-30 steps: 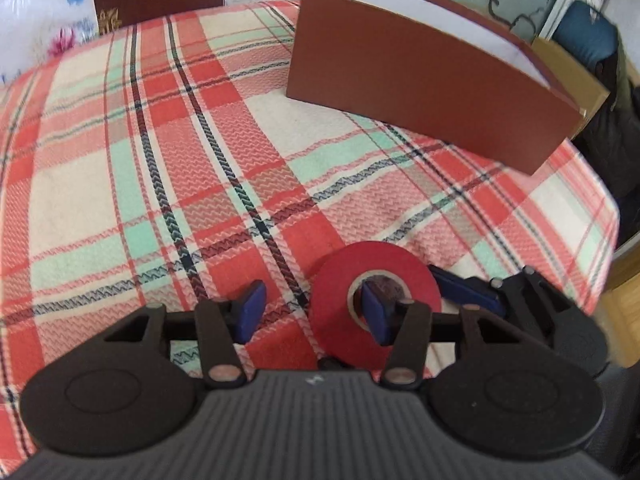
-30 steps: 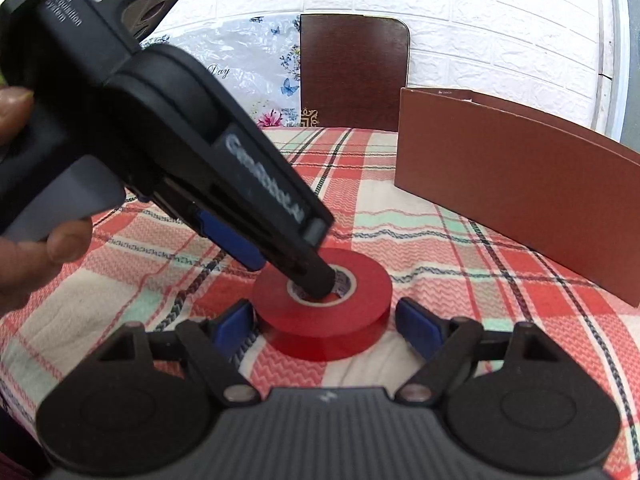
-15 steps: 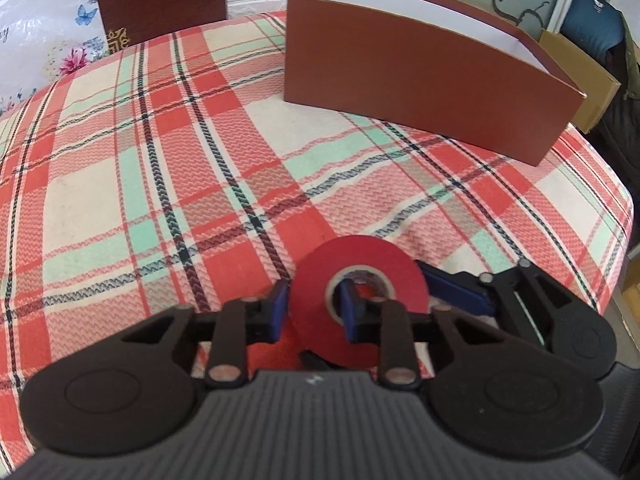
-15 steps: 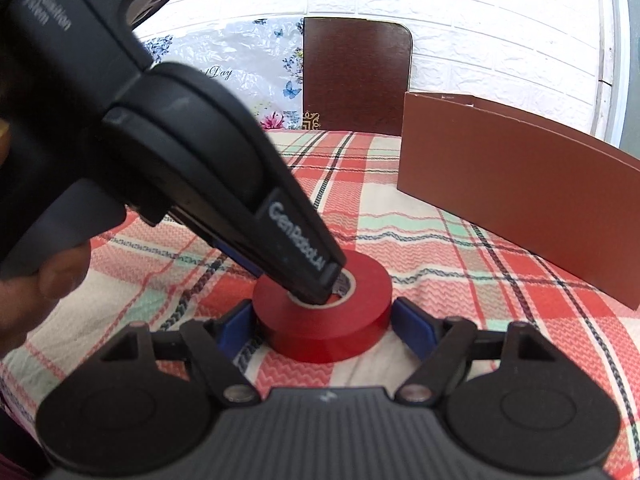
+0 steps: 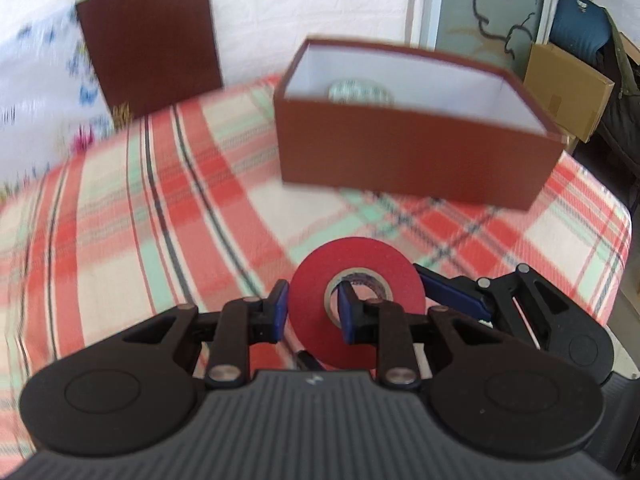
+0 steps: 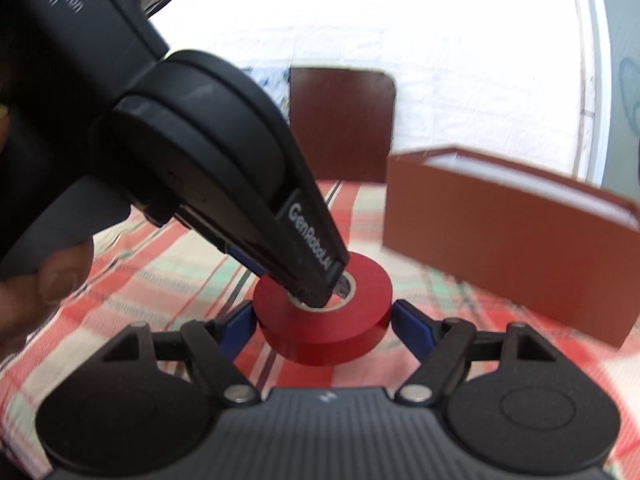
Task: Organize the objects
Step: 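Lift the red tape roll with the right gripper over the brown box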
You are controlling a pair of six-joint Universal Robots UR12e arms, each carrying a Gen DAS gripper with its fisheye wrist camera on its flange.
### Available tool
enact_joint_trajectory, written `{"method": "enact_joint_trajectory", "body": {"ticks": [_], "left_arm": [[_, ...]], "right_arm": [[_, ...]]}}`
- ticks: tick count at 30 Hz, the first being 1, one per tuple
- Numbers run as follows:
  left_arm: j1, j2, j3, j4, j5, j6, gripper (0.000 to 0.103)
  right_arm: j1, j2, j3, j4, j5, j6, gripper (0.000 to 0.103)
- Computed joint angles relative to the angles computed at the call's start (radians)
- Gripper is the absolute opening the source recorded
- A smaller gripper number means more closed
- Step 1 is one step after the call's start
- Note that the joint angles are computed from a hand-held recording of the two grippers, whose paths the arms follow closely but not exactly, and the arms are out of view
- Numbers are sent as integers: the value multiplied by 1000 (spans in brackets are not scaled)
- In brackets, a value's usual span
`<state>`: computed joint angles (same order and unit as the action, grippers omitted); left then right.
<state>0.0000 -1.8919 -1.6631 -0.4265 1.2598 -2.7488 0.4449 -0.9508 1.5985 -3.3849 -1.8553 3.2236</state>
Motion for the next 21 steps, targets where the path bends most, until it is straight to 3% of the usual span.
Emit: {"method": "enact_joint_trajectory", "body": {"ticks": [9, 21], "left_arm": [[-47, -60, 110, 85, 24, -12, 28], [-102, -147, 249, 82, 54, 7, 28]], "right_arm": [[-38, 42, -101, -68, -61, -20, 76], [-92, 89, -197, -69, -104, 1, 76]]}}
